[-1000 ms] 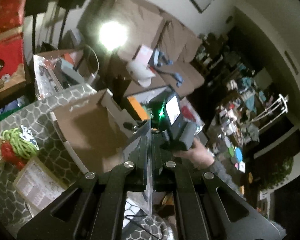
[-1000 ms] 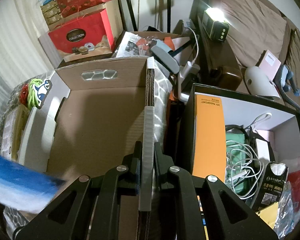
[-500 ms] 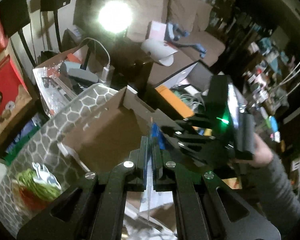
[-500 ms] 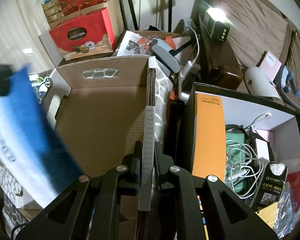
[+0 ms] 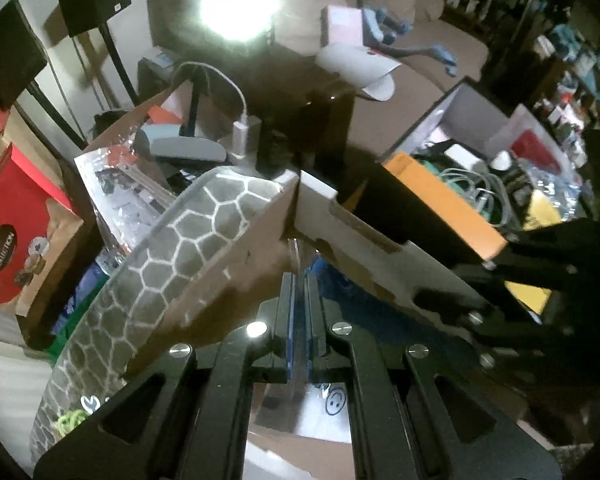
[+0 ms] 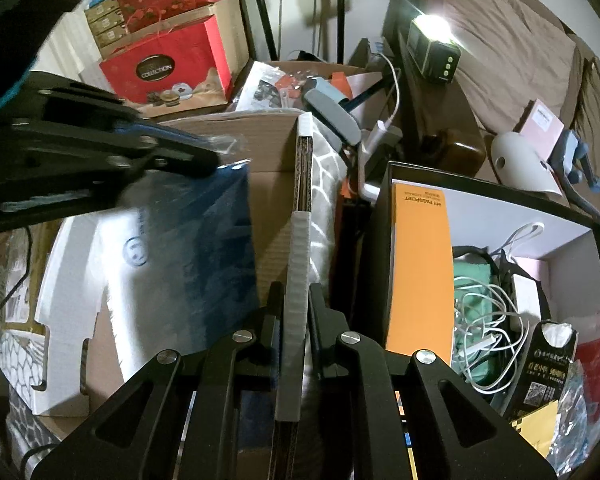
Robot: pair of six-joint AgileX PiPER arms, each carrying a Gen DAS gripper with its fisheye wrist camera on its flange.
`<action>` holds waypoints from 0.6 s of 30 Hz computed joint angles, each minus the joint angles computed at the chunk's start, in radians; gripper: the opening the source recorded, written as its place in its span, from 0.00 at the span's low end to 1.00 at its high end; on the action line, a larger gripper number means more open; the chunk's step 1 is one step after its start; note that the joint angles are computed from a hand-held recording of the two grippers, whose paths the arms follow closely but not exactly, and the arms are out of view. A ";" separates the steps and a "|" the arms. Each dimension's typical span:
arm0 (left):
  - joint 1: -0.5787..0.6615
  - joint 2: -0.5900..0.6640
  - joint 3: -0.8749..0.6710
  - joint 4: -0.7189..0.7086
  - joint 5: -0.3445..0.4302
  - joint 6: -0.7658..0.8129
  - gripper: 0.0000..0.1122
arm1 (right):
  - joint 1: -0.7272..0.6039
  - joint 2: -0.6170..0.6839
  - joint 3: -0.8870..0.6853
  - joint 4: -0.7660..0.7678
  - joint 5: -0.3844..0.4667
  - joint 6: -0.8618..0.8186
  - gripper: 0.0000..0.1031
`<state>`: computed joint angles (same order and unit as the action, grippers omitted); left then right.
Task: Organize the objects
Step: 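Lift the clear bag with the left gripper and lower it into the cardboard box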
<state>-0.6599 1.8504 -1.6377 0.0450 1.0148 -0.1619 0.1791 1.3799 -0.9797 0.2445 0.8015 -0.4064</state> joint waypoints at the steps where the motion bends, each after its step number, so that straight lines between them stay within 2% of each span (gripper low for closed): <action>1: -0.005 0.010 -0.003 0.024 -0.009 -0.017 0.03 | -0.001 0.000 0.000 0.000 0.001 -0.001 0.10; 6: -0.010 0.032 0.012 0.080 -0.070 -0.059 0.04 | -0.003 -0.001 0.001 0.000 0.000 -0.006 0.10; 9: -0.018 0.045 0.008 0.133 -0.070 -0.112 0.14 | -0.004 -0.001 0.001 0.001 0.000 -0.009 0.10; 12: -0.007 0.036 0.019 0.091 -0.082 -0.090 0.23 | -0.003 -0.005 0.005 0.000 0.000 -0.007 0.10; 15: -0.019 0.012 0.035 0.108 -0.084 -0.103 0.33 | -0.004 -0.007 0.006 0.001 0.002 -0.008 0.10; 18: -0.033 -0.037 0.069 0.153 -0.092 -0.140 0.47 | -0.004 -0.006 0.006 0.003 0.002 -0.005 0.10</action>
<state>-0.6929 1.8133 -1.5688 0.1981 0.9226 -0.3016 0.1750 1.3736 -0.9739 0.2471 0.8033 -0.4111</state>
